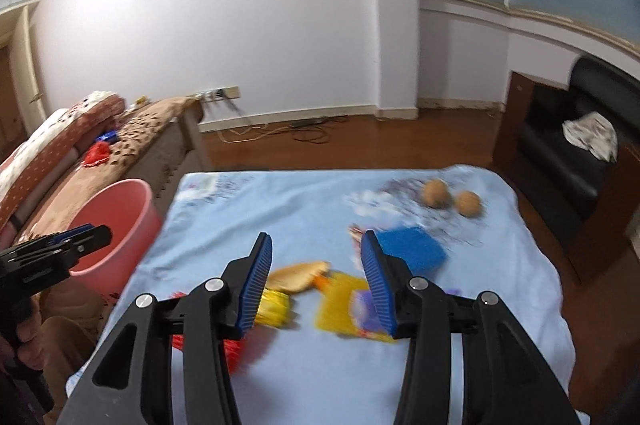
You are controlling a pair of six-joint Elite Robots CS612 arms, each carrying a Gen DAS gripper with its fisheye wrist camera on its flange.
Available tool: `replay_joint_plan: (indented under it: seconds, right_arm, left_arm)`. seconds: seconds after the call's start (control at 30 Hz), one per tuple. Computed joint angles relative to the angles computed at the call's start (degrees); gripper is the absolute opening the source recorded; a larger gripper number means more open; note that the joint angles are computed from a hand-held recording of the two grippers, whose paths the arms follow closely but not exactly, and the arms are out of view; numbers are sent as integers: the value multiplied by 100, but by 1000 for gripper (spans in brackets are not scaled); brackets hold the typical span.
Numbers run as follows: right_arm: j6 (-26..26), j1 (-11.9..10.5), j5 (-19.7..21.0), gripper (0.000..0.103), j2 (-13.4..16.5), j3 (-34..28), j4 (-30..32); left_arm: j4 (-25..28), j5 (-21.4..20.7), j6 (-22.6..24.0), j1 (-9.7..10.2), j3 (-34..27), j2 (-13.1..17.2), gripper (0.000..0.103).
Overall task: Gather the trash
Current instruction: 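Move both open tools back over the bed toward the remaining trash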
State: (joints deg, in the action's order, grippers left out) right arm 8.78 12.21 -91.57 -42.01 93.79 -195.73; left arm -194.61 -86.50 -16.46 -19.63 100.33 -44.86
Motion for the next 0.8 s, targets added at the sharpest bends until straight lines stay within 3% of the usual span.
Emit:
replay_joint_plan:
  seconds: [0.23,0.4,0.63,0.8]
  right_arm:
    - [282,-154,-245,46,-54,339,-26]
    - [433,-244,-233,46,-45,467,60]
    - [637,-341,-200,46,-13,530,95]
    - [745,-414,-161,47,-1,575,123]
  left_arm:
    - [97,-378,434,-143,-66,51,46]
    - [240,-644,750,-245,-153,104,46]
    - [512,-1356,1107,-342,-379,223,46]
    - [593,-1631,1597,-486,-526,329,46]
